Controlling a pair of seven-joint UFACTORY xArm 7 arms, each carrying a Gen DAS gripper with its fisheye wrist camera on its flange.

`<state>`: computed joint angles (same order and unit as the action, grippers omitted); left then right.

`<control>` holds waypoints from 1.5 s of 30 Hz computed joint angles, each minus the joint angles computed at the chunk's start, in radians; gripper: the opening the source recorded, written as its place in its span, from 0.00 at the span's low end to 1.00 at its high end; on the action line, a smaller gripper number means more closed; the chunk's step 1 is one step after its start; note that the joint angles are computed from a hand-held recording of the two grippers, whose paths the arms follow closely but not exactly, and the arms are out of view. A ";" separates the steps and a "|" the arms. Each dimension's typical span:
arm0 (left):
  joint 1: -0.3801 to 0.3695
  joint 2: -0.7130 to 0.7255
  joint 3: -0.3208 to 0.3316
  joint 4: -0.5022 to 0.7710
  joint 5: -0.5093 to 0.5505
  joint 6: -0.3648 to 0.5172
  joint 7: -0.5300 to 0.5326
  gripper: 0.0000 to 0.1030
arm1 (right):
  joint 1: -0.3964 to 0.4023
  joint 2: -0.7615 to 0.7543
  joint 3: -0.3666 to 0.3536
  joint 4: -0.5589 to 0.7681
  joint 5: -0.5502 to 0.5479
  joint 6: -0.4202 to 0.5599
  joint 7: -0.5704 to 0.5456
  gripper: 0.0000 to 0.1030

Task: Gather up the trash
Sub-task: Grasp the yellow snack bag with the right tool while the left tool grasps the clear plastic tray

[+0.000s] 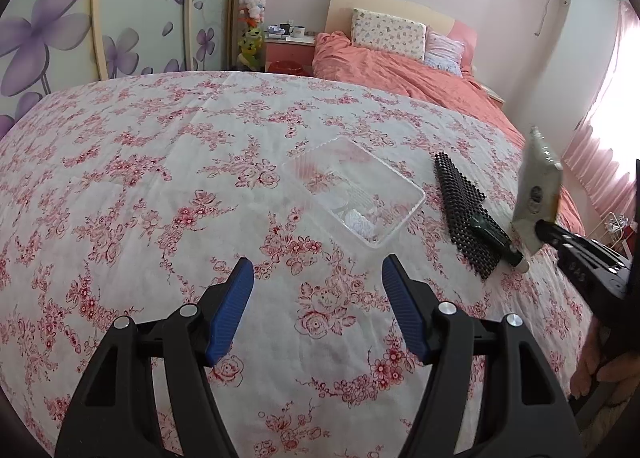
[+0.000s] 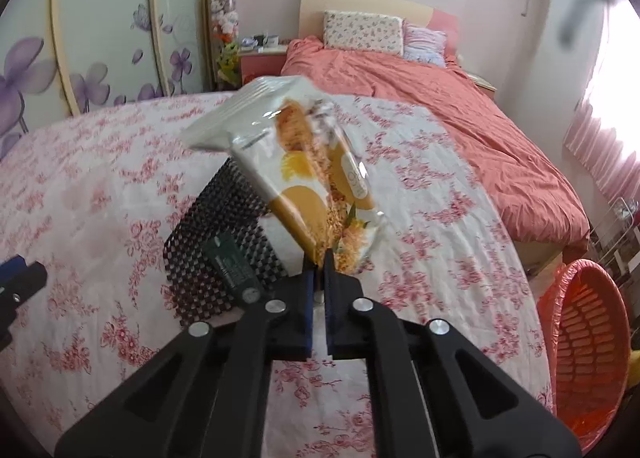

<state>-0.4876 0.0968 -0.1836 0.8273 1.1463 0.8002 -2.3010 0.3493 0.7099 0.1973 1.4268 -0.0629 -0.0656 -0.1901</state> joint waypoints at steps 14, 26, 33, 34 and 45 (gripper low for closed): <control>0.029 0.029 0.025 0.054 -0.022 0.010 0.044 0.71 | -0.161 -0.059 0.112 -0.108 -0.008 -0.068 0.019 0.03; 0.051 0.045 0.054 0.061 -0.080 -0.021 0.045 0.71 | -0.195 -0.069 0.124 -0.146 -0.030 -0.083 0.030 0.03; 0.069 0.042 0.065 0.034 -0.098 -0.088 0.085 0.32 | -0.185 -0.071 0.110 -0.150 -0.032 -0.083 0.039 0.03; 0.071 0.039 0.066 0.030 -0.098 -0.094 0.093 0.27 | -0.186 -0.071 0.111 -0.151 -0.033 -0.083 0.040 0.03; 0.063 0.093 0.077 0.081 -0.122 -0.103 0.168 0.21 | -0.203 -0.081 0.121 -0.171 -0.040 -0.099 0.048 0.03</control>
<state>-0.4242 0.1902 -0.1062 0.9085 1.0245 0.6975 -2.1331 0.1467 0.6287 0.3187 1.2554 -0.1030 -0.1644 -0.1426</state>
